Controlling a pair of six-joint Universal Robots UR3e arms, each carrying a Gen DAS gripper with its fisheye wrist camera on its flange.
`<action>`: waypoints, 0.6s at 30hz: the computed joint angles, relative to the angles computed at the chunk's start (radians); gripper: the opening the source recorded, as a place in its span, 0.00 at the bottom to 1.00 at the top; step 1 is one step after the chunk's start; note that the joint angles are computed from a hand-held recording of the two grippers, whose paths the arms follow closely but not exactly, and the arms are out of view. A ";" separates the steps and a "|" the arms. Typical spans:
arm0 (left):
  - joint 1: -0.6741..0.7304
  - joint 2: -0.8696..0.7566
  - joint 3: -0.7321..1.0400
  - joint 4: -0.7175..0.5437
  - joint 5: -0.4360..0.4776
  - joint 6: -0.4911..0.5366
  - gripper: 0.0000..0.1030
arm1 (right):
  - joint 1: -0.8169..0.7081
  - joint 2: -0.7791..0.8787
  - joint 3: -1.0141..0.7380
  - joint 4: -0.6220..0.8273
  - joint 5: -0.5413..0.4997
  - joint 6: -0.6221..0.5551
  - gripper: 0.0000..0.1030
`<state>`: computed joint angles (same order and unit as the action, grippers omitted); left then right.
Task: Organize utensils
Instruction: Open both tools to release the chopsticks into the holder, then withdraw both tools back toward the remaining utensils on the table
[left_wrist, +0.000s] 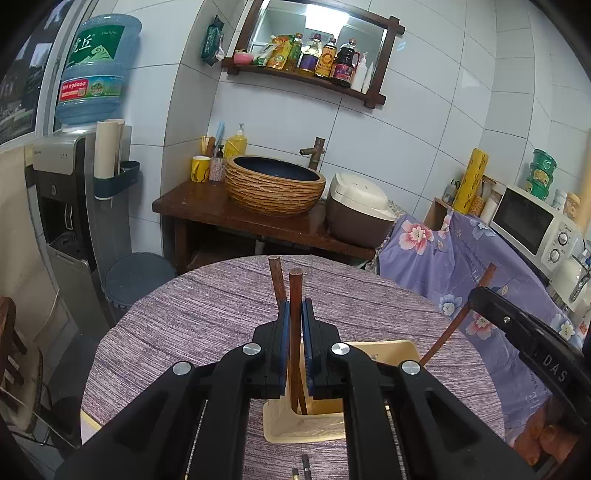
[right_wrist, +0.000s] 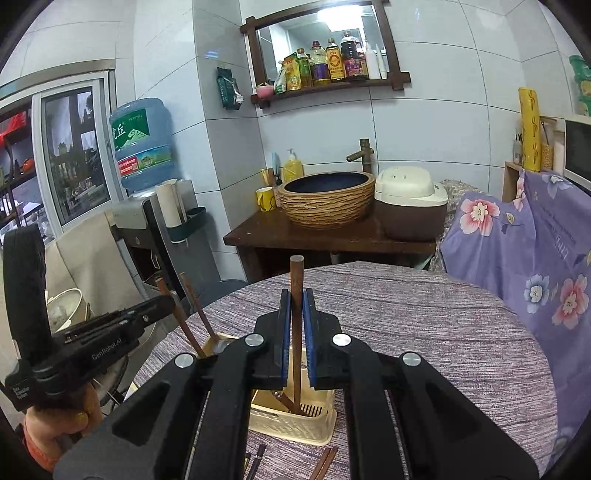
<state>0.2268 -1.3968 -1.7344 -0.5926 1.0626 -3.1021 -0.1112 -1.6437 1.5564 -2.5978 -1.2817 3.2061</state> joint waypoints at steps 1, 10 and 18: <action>-0.003 -0.001 -0.004 0.008 0.006 0.001 0.08 | -0.003 -0.001 0.003 -0.002 0.003 0.002 0.08; 0.081 0.111 -0.091 -0.043 -0.115 0.042 0.42 | -0.023 -0.119 0.167 -0.093 0.025 0.029 0.59; 0.260 0.460 -0.401 -0.270 -0.220 0.304 0.74 | 0.075 -0.341 0.468 -0.072 -0.114 -0.064 0.61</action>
<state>0.4863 -0.9368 -2.1356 -0.8626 0.8421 -2.7983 -0.0361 -1.9851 2.0239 -2.6703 -1.3954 3.1424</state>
